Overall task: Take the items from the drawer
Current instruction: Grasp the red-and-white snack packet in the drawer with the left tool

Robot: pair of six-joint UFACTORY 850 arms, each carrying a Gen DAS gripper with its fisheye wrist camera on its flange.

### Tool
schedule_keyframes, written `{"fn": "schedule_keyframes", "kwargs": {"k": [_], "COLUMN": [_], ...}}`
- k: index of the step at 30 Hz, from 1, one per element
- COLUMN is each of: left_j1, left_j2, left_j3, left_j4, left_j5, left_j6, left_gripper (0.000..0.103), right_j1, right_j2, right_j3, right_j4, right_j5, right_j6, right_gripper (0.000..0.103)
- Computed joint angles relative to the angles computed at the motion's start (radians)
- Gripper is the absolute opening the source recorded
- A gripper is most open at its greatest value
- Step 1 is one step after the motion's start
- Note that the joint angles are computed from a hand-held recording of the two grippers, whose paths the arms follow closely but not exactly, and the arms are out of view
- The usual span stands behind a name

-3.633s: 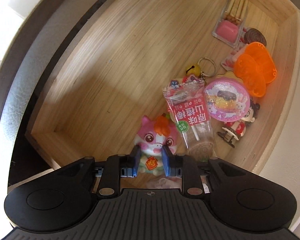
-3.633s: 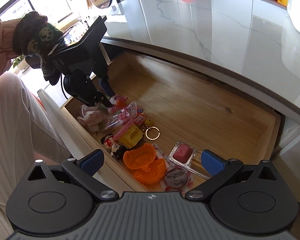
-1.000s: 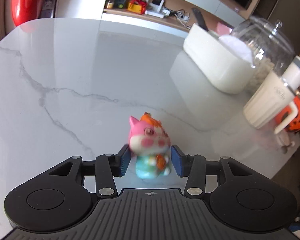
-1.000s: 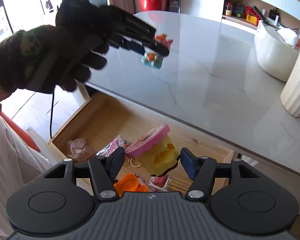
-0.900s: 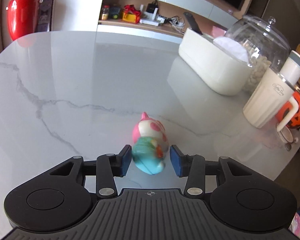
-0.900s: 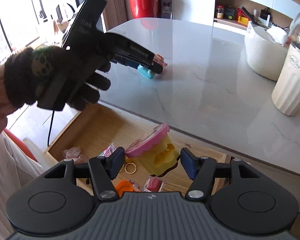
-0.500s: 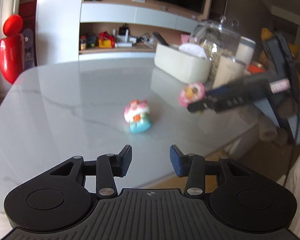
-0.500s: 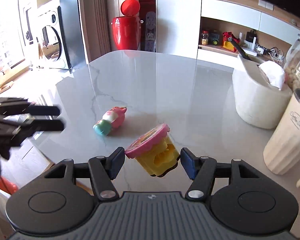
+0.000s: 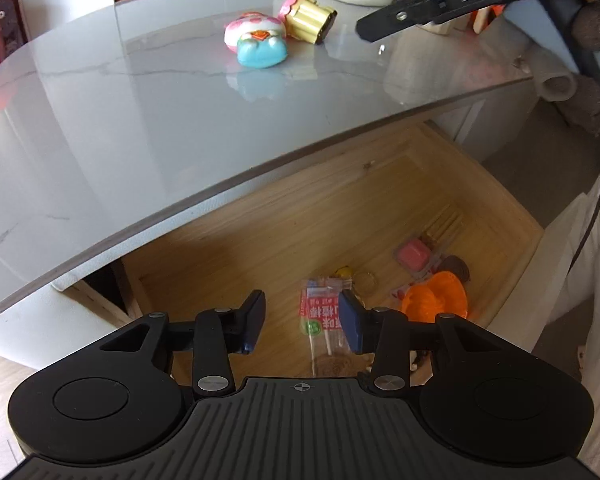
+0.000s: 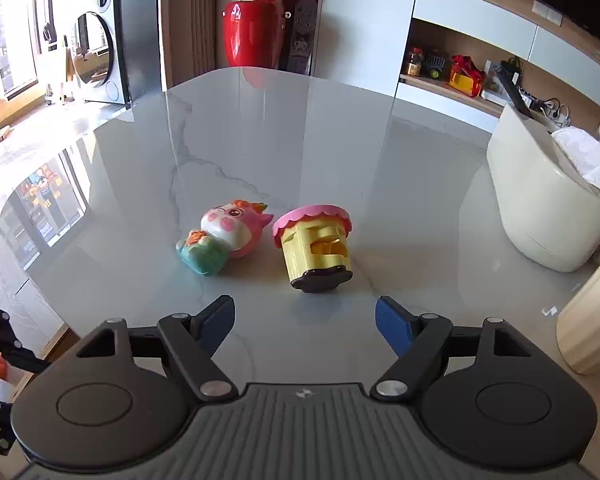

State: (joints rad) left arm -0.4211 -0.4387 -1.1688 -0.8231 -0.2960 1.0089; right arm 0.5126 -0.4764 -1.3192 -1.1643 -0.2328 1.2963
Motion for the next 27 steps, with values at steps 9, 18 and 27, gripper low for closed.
{"fn": "schedule_keyframes", "kwargs": {"k": [9, 18, 27], "left_j1": [-0.070, -0.107, -0.129], "left_j2": [-0.119, -0.324, -0.380], "left_j3": [-0.128, -0.374, -0.445], "left_j4": [0.562, 0.786, 0.832], "left_j5": [-0.113, -0.380, -0.499], "left_j6": [-0.474, -0.695, -0.653], "left_gripper": [0.043, 0.038, 0.046], "right_j1": [0.019, 0.039, 0.024], "right_j2": [0.260, 0.250, 0.216], "right_j3": [0.331, 0.419, 0.418], "right_j4": [0.333, 0.551, 0.577], "right_j5": [0.093, 0.059, 0.063], "right_j6": [-0.296, -0.475, -0.535], "right_gripper": [0.100, 0.100, 0.102]}}
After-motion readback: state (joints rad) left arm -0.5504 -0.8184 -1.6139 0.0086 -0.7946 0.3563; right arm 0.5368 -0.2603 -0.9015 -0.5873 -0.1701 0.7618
